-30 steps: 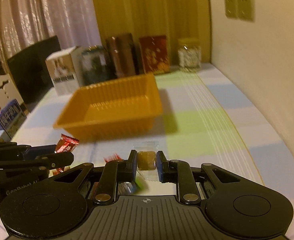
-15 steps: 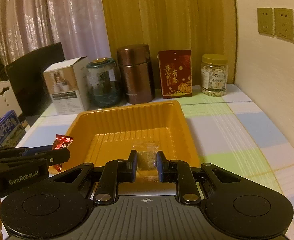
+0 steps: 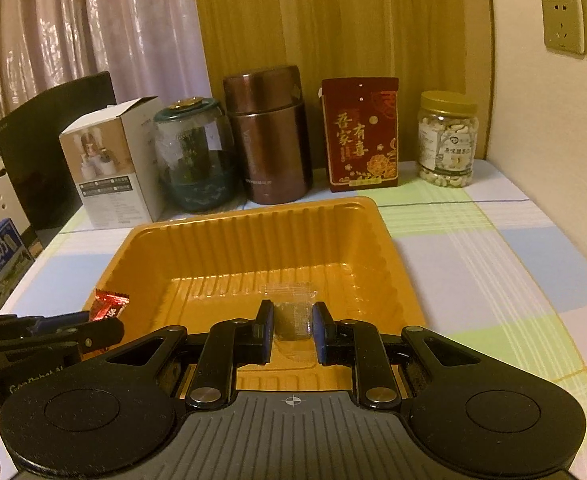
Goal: Organize snacks
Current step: 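Carry both candies over the orange tray and open both grippers, then grasp the silver snack packet with the left gripper while the right grasps the green tube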
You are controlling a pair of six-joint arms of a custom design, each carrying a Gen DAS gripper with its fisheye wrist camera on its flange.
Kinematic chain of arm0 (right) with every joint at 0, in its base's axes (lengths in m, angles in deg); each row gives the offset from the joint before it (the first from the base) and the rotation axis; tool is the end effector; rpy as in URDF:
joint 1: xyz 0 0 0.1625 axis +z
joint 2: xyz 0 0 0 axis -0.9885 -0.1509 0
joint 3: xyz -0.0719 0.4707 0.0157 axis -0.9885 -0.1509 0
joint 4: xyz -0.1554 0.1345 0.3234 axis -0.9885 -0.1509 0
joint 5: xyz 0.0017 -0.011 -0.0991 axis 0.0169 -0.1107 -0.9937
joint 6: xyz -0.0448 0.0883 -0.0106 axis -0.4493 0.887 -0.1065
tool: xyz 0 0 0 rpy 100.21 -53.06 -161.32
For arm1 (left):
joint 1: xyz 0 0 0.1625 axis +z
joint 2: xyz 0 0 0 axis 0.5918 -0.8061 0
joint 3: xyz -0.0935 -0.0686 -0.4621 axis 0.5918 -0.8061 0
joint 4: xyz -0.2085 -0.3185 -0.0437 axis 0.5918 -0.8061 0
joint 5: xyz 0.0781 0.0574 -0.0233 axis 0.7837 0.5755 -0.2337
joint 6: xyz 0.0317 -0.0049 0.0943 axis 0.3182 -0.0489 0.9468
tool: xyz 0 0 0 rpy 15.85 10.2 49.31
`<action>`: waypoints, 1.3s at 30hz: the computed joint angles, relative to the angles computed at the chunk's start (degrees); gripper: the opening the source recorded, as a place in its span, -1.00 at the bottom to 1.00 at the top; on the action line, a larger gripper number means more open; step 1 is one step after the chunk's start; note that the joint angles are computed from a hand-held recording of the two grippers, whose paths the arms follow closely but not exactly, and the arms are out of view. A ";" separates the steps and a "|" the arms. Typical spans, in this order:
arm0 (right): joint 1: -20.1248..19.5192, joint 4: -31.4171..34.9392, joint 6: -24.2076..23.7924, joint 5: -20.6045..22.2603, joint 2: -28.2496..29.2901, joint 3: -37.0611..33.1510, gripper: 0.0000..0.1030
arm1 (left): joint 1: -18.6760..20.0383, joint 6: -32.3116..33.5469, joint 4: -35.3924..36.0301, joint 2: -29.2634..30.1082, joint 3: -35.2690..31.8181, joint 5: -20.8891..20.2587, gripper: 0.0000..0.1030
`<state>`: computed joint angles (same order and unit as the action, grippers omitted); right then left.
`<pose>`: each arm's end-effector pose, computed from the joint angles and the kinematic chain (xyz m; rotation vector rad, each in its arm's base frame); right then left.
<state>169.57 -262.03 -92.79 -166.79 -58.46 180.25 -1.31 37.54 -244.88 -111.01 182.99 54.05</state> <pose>0.1074 -0.5724 0.2707 0.8470 -2.4890 0.9426 -0.3314 -0.5065 0.0567 0.2162 2.1534 -1.1363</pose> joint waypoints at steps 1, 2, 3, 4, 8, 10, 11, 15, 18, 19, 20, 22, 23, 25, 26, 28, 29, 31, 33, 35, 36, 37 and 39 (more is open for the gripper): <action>0.04 -0.04 0.03 -0.08 0.21 -0.17 -0.60 | 0.05 0.33 -0.25 0.16 -0.14 -0.09 -0.56; 0.04 -0.01 0.08 -0.08 0.30 -0.24 -0.60 | 0.19 0.76 -0.68 0.29 -0.25 -0.20 -0.56; -0.01 0.01 0.26 -0.08 0.46 -0.32 -0.60 | 0.31 1.19 -1.25 0.41 -0.30 -0.26 -0.54; 0.00 0.25 0.53 -0.10 0.57 -0.49 -0.60 | 0.40 1.76 -2.16 0.61 -0.28 -0.19 -0.39; -0.14 0.79 1.19 0.46 0.81 -0.67 -0.60 | 0.38 1.46 -2.09 0.57 0.02 0.19 -0.27; -0.19 0.58 1.45 0.72 0.79 -0.60 -0.60 | 0.14 1.46 -2.28 0.52 0.24 0.86 -0.27; -0.22 0.55 1.58 0.94 0.77 -0.62 -0.60 | 0.04 1.63 -2.58 0.52 0.34 1.17 -0.27; -0.64 0.40 1.93 2.65 0.63 -0.57 -0.59 | -0.31 1.89 -2.90 0.47 0.57 1.91 -0.21; -0.87 0.67 3.10 2.76 0.42 -0.74 -0.37 | -0.60 1.27 -1.94 0.25 0.89 2.76 -0.12; -1.01 0.33 3.30 3.05 0.32 -0.65 -0.14 | -0.68 0.70 -1.59 0.09 1.08 3.04 -0.10; -1.11 0.14 3.46 3.39 0.20 -0.63 -0.05 | -0.77 0.20 -1.22 -0.10 1.24 3.28 -0.10; -1.27 -0.47 3.25 3.94 -0.16 -0.35 0.01 | -1.17 -0.28 -1.39 -0.29 1.77 3.96 -0.03; -1.30 -0.76 2.96 4.10 -0.40 -0.18 0.01 | -1.50 -0.60 -1.30 -0.40 2.10 4.38 0.00; -1.67 -1.15 2.35 5.10 -1.31 0.44 0.05 | -2.16 -1.61 -0.37 -0.71 2.52 4.92 0.09; -1.94 -1.46 2.15 5.79 -1.87 0.87 0.07 | -2.45 -2.26 0.09 -0.94 2.69 5.03 0.10; -2.36 -2.69 2.23 6.46 -2.91 1.76 0.13 | -3.25 -3.74 1.01 -1.45 3.10 5.00 0.11; -2.57 -3.02 2.64 6.78 -3.57 2.19 0.14 | -3.85 -5.19 2.33 -1.83 3.41 5.17 0.11; -3.01 -3.56 3.37 7.45 -5.36 3.65 0.14 | -5.08 -7.97 4.74 -2.64 4.07 5.15 0.11; -3.31 -4.63 3.35 7.49 -7.21 5.59 0.14 | -6.45 -11.86 8.15 -3.71 4.88 4.97 0.12; -3.78 -4.96 3.01 7.40 -9.44 7.81 0.15 | -8.02 -17.02 12.62 -4.87 5.71 4.49 0.15; -4.02 -5.01 3.00 6.93 -10.76 9.18 0.15 | -8.78 -19.28 14.58 -5.34 6.11 4.10 0.17; -4.17 -4.77 3.08 6.44 -11.87 10.24 0.16 | -9.53 -21.57 16.77 -5.76 6.39 3.68 0.17; -4.82 -3.50 2.95 5.68 -14.56 12.39 0.16 | -11.16 -26.59 21.28 -6.62 7.02 2.66 0.19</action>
